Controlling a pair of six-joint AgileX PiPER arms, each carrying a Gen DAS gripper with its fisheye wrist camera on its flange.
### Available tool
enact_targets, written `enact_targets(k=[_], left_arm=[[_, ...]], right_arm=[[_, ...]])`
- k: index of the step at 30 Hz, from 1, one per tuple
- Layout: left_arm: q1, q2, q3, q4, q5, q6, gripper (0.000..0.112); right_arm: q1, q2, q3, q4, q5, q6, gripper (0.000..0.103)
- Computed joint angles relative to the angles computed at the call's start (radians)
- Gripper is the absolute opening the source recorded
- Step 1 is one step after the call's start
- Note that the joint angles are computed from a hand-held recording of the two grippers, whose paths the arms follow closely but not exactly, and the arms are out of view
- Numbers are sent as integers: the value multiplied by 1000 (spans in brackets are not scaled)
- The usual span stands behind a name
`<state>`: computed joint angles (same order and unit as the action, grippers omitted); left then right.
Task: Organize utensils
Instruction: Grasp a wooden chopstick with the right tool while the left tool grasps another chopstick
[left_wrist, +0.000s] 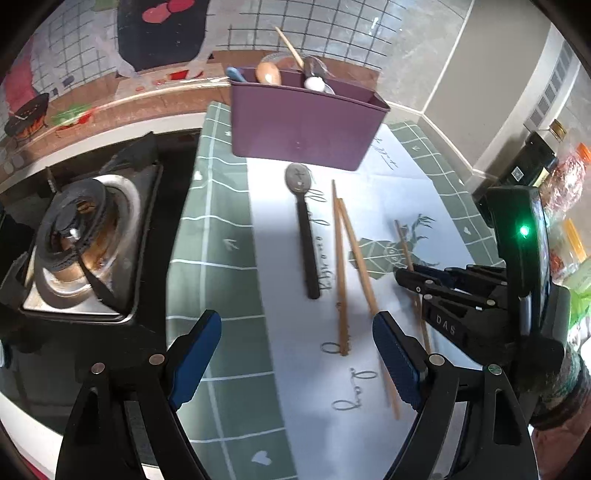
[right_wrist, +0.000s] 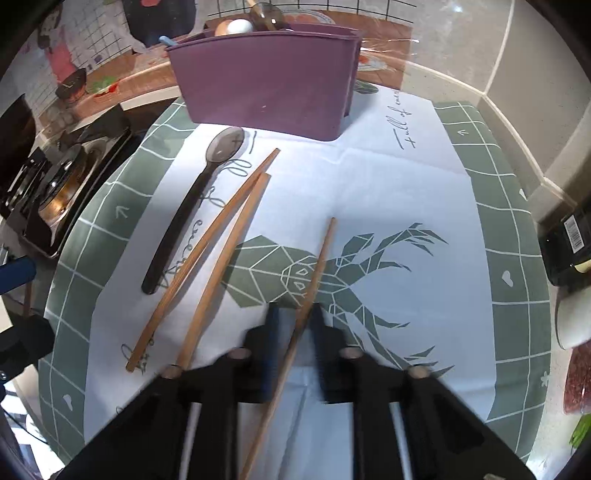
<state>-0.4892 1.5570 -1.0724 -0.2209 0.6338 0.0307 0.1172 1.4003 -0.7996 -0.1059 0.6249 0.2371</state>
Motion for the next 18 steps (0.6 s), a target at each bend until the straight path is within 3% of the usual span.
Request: enact_targets(k=[5,6,10,12,18], left_arm=[[-42,75,-68,-14,24,-25,84],[-54,93,-87,-20,30,-23,81],[-86,178,-180,-89,80,23,49],[-100,221,-225,-90,102,19,41],[-123,352,-361,-48,170,-50,35]], right_arm=[[-80,-88,51,64,-2,-106,6],[-114,-108,59,87,3,-144,6],[-274,-158,68,172,38,-296,6],[-349,-167,68,215,50,-367,6],[-491,-180,74,331,73,-560,6]])
